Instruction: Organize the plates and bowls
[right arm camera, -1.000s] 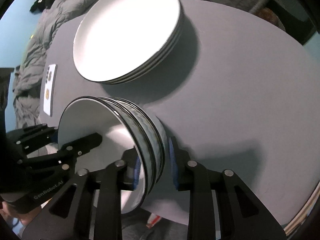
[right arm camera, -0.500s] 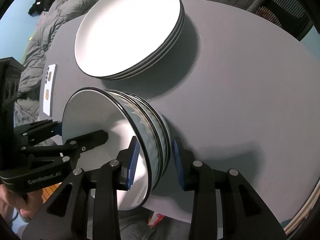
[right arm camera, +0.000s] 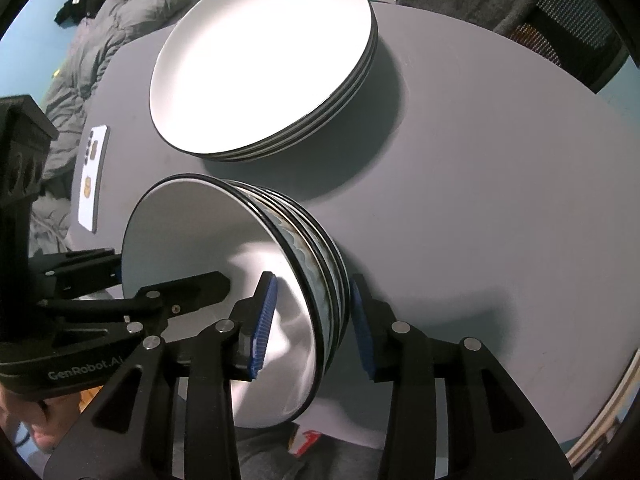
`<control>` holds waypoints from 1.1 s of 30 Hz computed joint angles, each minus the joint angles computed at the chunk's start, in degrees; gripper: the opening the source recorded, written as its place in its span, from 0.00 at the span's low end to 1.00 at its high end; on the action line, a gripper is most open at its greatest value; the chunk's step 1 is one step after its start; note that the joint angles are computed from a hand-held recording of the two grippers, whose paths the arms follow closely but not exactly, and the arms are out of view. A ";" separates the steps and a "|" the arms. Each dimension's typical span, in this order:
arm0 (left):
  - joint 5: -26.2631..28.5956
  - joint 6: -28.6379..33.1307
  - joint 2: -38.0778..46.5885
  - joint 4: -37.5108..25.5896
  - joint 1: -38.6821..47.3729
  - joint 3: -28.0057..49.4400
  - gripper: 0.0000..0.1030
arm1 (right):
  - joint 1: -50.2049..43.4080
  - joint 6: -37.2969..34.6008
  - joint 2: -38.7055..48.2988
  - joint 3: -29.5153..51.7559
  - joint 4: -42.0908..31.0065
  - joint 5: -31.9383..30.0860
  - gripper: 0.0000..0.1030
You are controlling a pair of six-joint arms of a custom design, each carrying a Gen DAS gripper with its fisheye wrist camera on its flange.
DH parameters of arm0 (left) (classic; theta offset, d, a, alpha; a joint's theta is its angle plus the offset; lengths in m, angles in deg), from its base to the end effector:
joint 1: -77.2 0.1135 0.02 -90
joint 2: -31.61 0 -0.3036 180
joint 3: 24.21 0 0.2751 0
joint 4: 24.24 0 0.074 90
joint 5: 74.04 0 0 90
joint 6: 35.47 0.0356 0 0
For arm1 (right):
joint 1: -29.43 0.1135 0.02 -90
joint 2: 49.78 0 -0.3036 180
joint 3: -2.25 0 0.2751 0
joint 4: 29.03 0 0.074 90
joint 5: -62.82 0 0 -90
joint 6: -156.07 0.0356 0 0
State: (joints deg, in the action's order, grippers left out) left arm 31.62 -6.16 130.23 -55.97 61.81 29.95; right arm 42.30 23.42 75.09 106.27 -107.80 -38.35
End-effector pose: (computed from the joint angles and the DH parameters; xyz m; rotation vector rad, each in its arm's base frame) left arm 0.2748 -0.0856 0.1158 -1.1348 2.8523 -0.5615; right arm 0.4201 0.1030 0.1573 1.3799 -2.6749 -0.3495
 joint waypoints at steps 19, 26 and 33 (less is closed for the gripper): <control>-4.26 1.96 -0.62 -7.43 -2.16 3.23 0.17 | -0.59 0.39 0.74 1.65 -1.98 1.30 0.17; -4.38 2.19 -1.23 -7.67 -2.04 2.79 0.17 | -0.48 -0.03 0.71 1.38 -1.56 1.45 0.17; -4.58 1.58 -0.98 -7.12 -2.35 2.78 0.18 | -0.37 0.09 2.48 3.54 -3.94 1.28 0.19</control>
State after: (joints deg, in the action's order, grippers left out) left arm 27.03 -4.58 129.24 -63.09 59.46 32.72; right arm 41.93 23.51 77.58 109.81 -111.75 -37.07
